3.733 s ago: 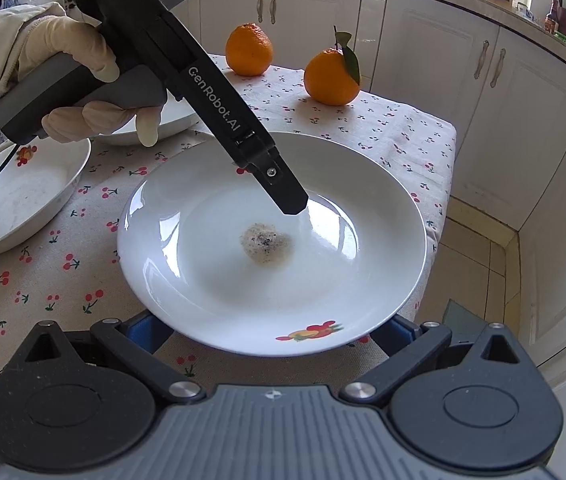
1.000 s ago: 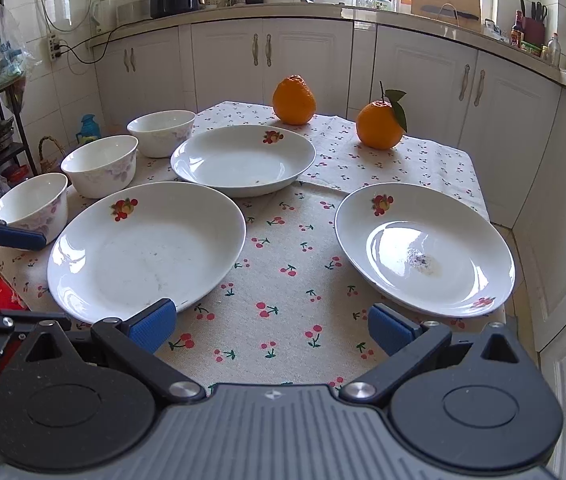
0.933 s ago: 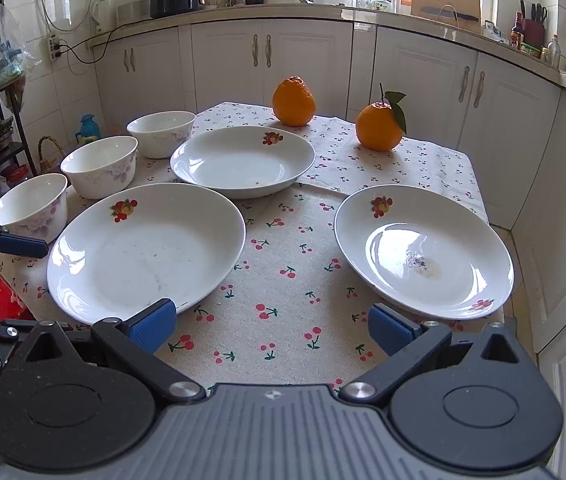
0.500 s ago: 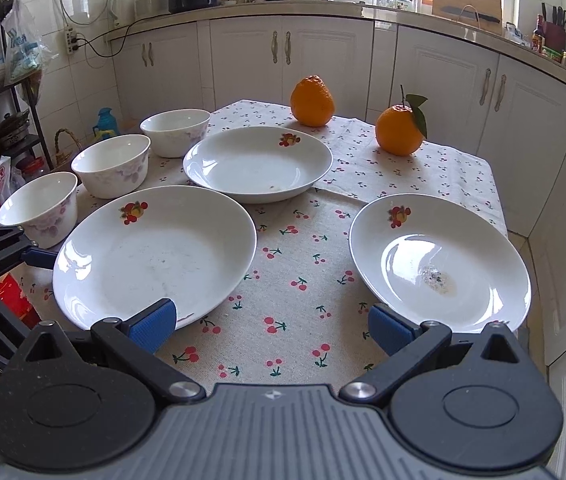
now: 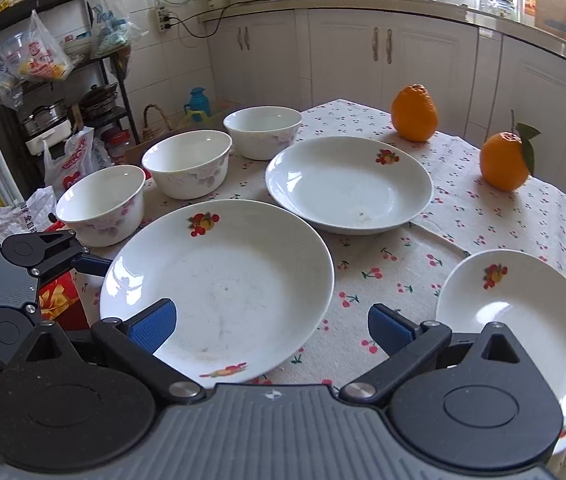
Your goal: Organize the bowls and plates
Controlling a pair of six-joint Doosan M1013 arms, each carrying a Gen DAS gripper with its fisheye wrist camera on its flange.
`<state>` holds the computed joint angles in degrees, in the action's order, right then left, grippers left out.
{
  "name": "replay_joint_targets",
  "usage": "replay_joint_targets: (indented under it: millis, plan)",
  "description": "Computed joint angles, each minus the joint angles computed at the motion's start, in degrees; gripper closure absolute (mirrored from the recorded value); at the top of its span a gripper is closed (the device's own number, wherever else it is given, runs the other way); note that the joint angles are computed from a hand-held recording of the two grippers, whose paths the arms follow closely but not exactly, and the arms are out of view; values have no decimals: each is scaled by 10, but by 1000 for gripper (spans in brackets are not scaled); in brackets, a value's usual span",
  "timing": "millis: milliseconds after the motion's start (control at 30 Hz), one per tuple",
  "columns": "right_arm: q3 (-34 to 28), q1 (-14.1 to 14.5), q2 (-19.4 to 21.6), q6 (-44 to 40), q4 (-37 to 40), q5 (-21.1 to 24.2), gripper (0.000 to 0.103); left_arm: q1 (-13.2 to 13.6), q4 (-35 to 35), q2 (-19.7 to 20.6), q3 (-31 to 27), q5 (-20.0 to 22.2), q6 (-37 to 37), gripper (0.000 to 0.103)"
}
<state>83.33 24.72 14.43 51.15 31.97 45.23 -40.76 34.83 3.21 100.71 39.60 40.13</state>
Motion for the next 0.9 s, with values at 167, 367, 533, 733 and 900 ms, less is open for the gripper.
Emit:
replay_joint_targets:
  millis: [167,367,533,733,900]
  plan:
    - [-44,-4,35,-37,24,59,0,-11,35,3,-3,17,-18,0]
    - [-99,-14,80,-17,41,120,0,-7,24,5,-7,11,-2,1]
    - [-133,-18,107,-20,62,162,0,-4,13,5,-6,-3,12,1]
    - [-172,-21,136,-11,76,209,6,0,-1,3,-4,-14,20,1]
    - [-200,-24,157,3,84,243,12,2,-8,4,-4,-19,25,1]
